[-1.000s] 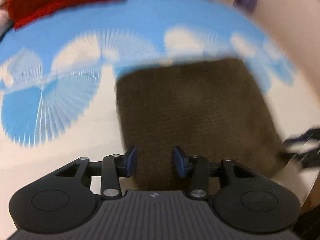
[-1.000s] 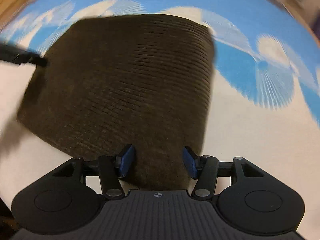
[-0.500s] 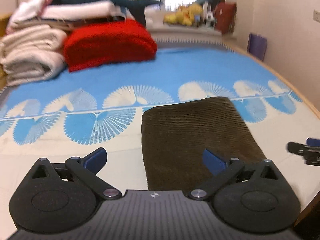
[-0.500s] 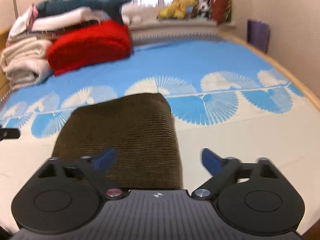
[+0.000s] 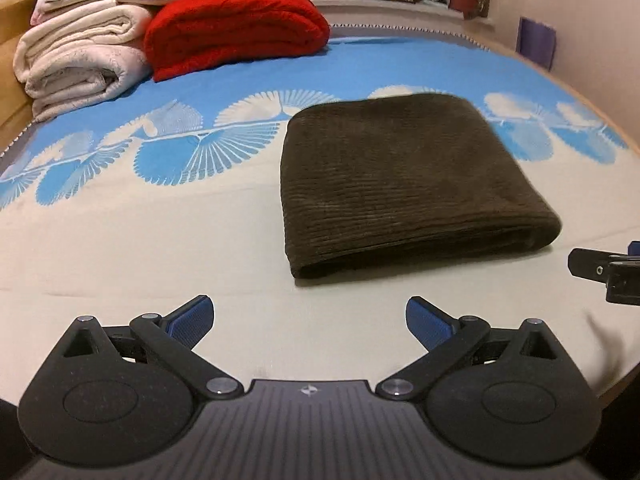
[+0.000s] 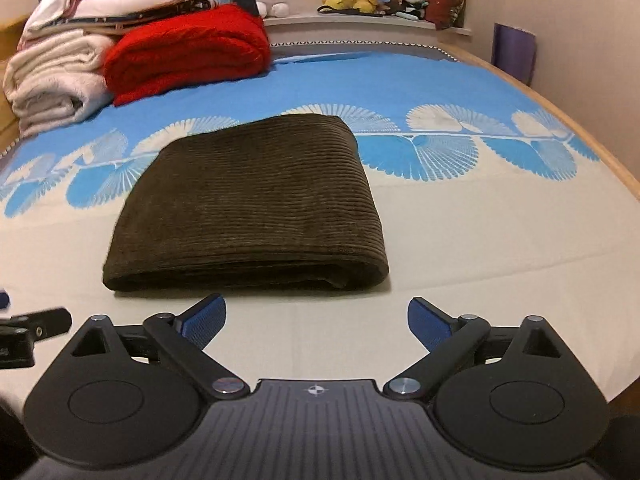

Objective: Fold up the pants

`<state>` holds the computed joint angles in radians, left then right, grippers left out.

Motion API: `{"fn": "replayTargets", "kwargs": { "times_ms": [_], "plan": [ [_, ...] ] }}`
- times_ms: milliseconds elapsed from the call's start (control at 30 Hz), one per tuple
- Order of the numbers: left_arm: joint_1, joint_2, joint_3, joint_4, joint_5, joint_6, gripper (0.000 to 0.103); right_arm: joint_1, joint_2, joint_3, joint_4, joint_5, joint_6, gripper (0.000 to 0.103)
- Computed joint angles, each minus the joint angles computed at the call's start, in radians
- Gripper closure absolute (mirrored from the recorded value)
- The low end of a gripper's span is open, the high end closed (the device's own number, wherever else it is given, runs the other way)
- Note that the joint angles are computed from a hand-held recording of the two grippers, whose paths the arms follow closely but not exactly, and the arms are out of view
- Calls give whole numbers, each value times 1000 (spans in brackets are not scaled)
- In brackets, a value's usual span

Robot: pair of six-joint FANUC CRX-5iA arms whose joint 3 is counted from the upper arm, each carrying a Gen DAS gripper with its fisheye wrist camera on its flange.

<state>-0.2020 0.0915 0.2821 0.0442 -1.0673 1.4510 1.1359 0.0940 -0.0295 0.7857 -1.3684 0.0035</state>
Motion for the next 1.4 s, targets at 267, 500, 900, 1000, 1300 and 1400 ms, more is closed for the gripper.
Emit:
{"fn": "replayTargets", "kwargs": {
  "times_ms": [267, 500, 900, 1000, 1300, 1400],
  "plan": [
    [-3, 9, -12, 24, 30, 26, 1, -20, 24, 20, -35, 11, 6, 5],
    [23, 17, -19, 83, 26, 22, 1, -18, 34, 25, -23, 19, 30, 5],
    [20, 14, -36, 109, 50, -6, 1, -22, 48, 30, -3, 46, 59, 5],
    [22, 16, -35, 112, 51, -7, 1, -21, 52, 33, 1, 46, 68, 5],
    [20, 18, -33, 109, 48, -5, 1, -19, 58, 40, 0, 41, 76, 5],
    [20, 18, -33, 110, 49, -4, 1, -19, 57, 39, -1, 42, 74, 5]
  ]
}}
